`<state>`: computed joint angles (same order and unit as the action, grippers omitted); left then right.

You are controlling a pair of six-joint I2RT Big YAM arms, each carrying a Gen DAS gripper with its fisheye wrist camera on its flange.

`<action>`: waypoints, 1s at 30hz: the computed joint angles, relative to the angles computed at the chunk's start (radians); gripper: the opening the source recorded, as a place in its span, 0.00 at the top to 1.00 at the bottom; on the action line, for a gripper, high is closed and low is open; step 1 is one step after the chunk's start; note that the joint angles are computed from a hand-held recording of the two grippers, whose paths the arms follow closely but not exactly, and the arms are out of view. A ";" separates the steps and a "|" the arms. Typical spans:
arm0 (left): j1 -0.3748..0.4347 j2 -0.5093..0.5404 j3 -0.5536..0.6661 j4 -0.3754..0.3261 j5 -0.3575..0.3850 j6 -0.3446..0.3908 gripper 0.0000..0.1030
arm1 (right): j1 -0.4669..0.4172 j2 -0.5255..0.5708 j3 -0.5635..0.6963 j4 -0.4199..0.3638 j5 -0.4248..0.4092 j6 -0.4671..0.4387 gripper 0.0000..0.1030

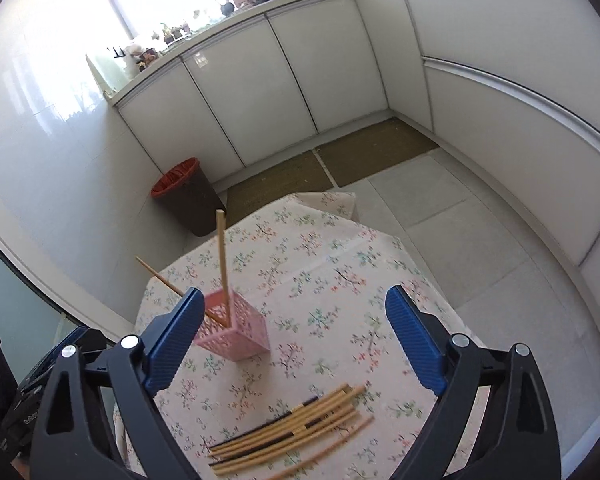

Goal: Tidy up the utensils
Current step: 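Lower the left tool to the chopstick row and grasp one chopstick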

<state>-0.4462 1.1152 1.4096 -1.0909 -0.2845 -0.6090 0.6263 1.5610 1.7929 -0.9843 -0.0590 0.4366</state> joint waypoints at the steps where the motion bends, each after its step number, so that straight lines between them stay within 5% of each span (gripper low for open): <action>1: -0.005 0.020 0.000 -0.019 0.053 0.012 0.07 | -0.011 -0.023 -0.038 -0.006 0.005 -0.005 0.13; 12: -0.100 0.206 0.030 -0.161 0.160 0.140 0.07 | -0.105 -0.125 -0.230 -0.067 -0.030 0.095 0.13; 22: -0.112 0.328 0.082 -0.217 0.208 0.213 0.07 | -0.081 -0.159 -0.267 -0.098 0.016 0.035 0.13; 30: -0.082 0.421 0.162 -0.266 0.396 0.179 0.07 | -0.106 -0.203 -0.299 -0.134 0.018 0.049 0.13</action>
